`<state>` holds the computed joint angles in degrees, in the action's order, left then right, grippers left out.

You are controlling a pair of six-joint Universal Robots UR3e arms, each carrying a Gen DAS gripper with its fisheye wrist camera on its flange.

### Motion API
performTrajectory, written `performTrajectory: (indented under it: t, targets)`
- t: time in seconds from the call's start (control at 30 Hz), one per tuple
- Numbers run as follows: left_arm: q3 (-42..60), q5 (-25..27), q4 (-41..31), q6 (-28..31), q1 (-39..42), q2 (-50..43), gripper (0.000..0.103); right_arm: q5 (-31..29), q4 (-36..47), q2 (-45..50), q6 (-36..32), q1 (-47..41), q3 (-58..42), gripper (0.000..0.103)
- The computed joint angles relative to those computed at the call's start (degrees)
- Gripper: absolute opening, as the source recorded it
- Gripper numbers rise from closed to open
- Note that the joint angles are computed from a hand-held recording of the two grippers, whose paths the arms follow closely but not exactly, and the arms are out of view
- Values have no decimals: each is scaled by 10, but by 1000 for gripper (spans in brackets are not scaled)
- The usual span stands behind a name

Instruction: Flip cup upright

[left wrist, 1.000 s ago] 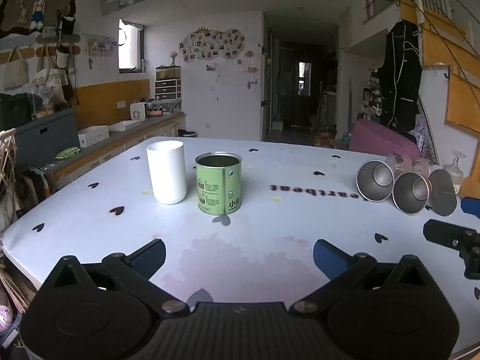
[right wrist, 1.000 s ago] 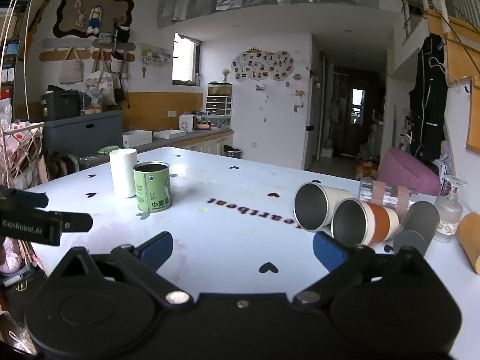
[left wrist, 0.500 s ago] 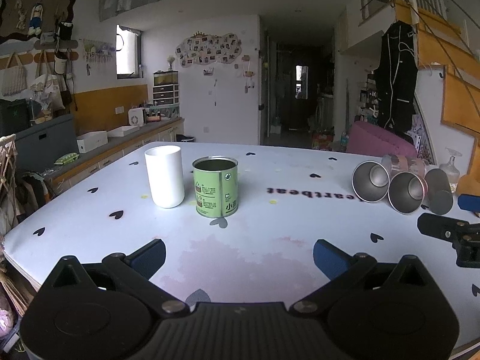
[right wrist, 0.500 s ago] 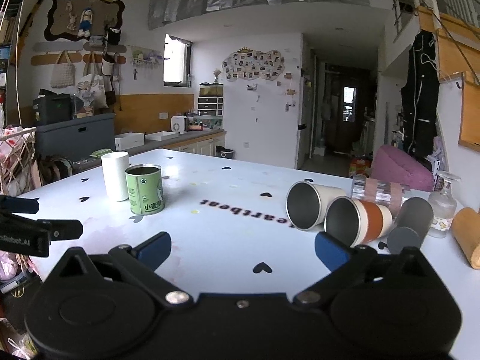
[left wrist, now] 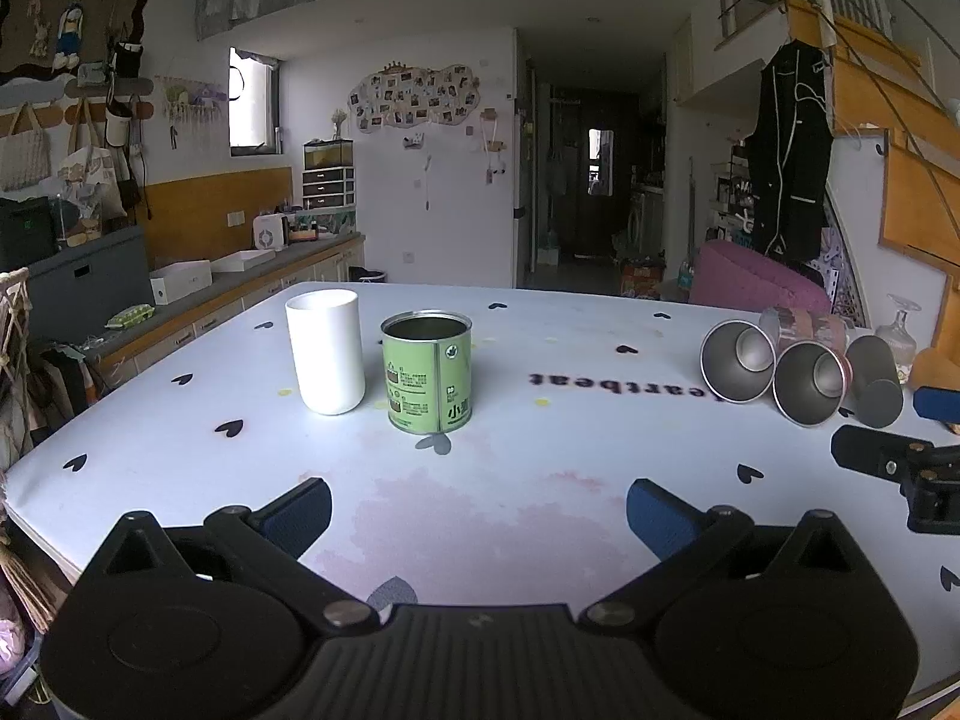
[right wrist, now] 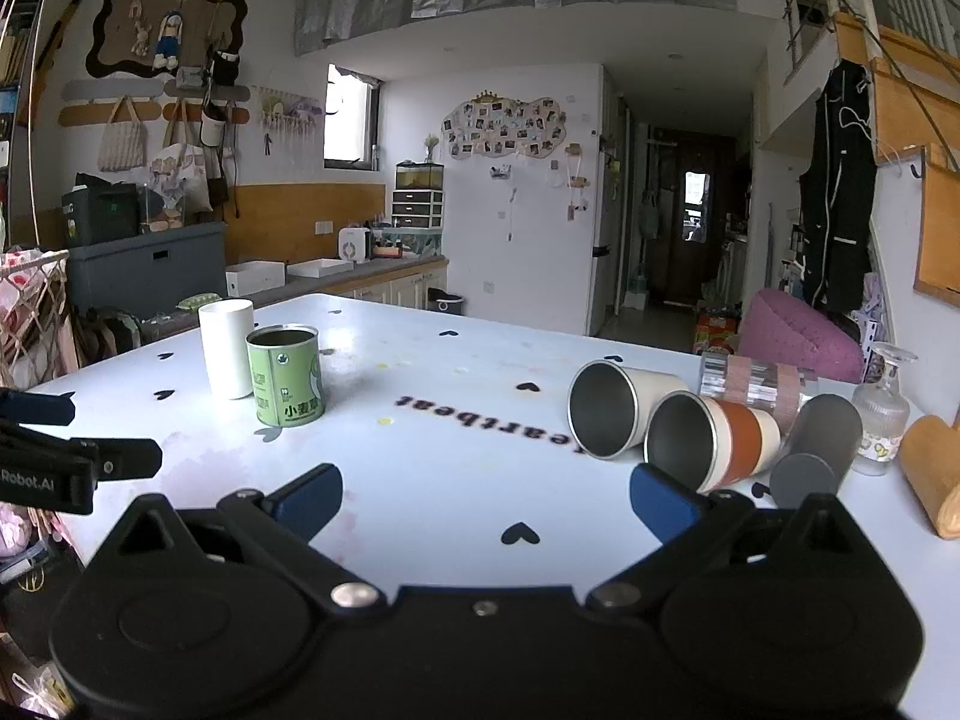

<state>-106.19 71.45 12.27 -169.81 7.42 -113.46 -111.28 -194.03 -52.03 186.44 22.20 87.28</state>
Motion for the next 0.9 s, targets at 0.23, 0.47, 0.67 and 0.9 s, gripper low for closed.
performTrajectory:
  t: [0.23,0.47,0.67,0.9]
  targets:
    - [1,1,-3,-1,-1,1,103,0,0,1,-1,0,-1,103]
    - [1,-3,-6,0,1,2,103,2,1,-1,-2,-1,0,103]
    - [1,-4,-6,1,1,2,103,2,2,-1,-2,-1,0,103]
    - [1,-2,-7,0,0,2,103,2,2,-1,-2,-1,0,103]
